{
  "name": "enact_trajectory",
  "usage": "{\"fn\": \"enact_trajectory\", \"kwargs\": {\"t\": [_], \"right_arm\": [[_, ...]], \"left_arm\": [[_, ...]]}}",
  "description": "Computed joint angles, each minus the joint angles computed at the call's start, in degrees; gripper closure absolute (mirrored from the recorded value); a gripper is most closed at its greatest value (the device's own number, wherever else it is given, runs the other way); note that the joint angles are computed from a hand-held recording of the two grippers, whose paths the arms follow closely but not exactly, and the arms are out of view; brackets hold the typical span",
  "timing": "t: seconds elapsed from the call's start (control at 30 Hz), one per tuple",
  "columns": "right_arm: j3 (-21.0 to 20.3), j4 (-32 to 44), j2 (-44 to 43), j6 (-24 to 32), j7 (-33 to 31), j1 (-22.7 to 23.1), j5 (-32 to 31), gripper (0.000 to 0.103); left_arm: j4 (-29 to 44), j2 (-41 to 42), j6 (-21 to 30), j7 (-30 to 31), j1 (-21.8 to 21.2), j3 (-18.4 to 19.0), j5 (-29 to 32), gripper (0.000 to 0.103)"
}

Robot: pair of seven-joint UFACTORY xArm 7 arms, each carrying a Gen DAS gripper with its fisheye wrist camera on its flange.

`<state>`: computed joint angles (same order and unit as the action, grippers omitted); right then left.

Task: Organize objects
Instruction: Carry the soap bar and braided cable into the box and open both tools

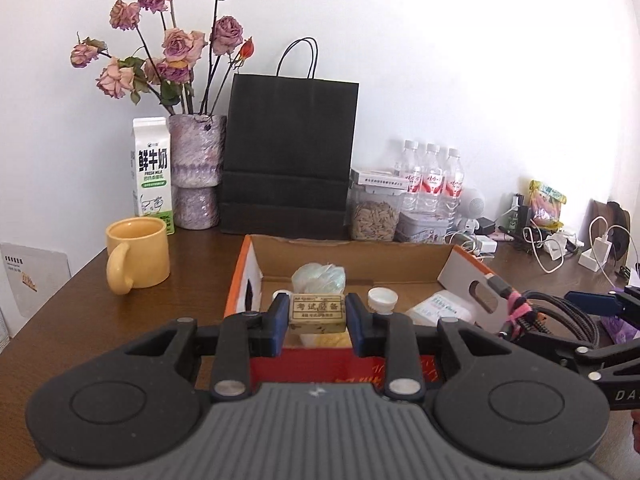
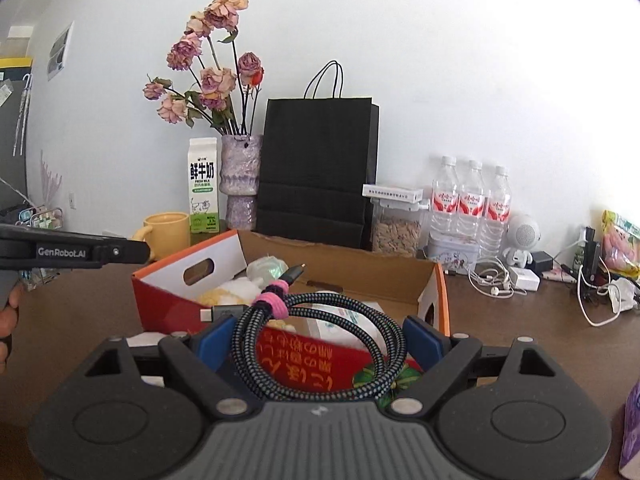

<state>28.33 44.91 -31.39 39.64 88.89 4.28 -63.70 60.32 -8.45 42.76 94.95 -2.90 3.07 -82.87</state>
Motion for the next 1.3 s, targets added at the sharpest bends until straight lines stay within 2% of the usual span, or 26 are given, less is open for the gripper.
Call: {"fn": "enact_trajectory", "kwargs": {"t": [0.17,0.3,0.47,0.53,0.67,0.93,0.97,1.0,1.03,1.07,1.1,1.13,1.2,1.3], "right_arm": [[-1.28,5.30,6.20,-1.05,2.44,-2.71,-5.57,0.014],[-3.88,9.43,11.69,-1.29,5.15,-2.61,-10.10,0.014],[-6.66,14.86,18.50,0.61,7.69,-1.44,-14.75,0.014],[-8.21,16.37,20.68,0.65,9.32,-0.72,-15.72,0.014],[-10.77,17.04,22.80,2.07,9.35,1.62,-16.23,0.014],[-15.71,15.45,22.95,1.00,8.12,6.38,-14.56,0.013],[-16.01,15.29,22.91,0.87,8.05,6.63,-14.18,0.012],[-16.17,15.18,22.94,1.07,7.73,6.86,-13.57,0.012],[-16.28,15.01,22.90,1.13,7.75,7.01,-13.47,0.008],[-16.35,14.75,22.74,1.16,7.86,7.13,-13.50,0.003],[-16.46,14.54,22.56,1.00,7.81,7.21,-13.34,0.000],[-16.58,14.16,22.21,0.45,8.04,7.21,-13.50,0.000],[-16.56,13.70,21.66,-0.13,8.48,7.12,-13.86,0.000],[-16.17,13.29,21.02,0.15,9.03,7.00,-14.43,0.000]], "left_arm": [[3.19,2.50,-3.80,-1.58,-2.05,-2.44,-1.71,0.072],[6.85,5.87,-6.38,-3.68,-3.14,-4.11,-1.83,0.072],[12.40,11.17,-11.93,-6.99,-4.36,-6.75,-1.21,0.072],[14.57,13.40,-13.27,-9.98,-4.52,-7.69,-0.22,0.072],[15.85,15.71,-16.49,-10.92,-4.60,-9.37,1.27,0.072],[14.25,15.59,-18.22,-7.79,-4.03,-10.81,0.92,0.072],[13.95,15.35,-18.31,-7.12,-4.03,-10.82,0.25,0.068],[13.65,15.12,-18.34,-6.63,-4.05,-10.75,-0.19,0.056],[13.33,14.85,-18.61,-6.02,-4.10,-10.71,-0.99,0.049],[13.11,14.64,-18.56,-5.01,-4.06,-10.61,-2.34,0.032],[12.92,14.42,-18.61,-3.90,-4.06,-10.49,-3.85,0.010],[12.79,14.22,-19.17,-2.53,-4.20,-10.43,-5.52,0.000],[12.54,13.81,-20.46,0.46,-4.61,-10.22,-8.96,0.000],[12.41,13.54,-20.17,0.04,-4.89,-9.64,-9.00,0.000]]}}
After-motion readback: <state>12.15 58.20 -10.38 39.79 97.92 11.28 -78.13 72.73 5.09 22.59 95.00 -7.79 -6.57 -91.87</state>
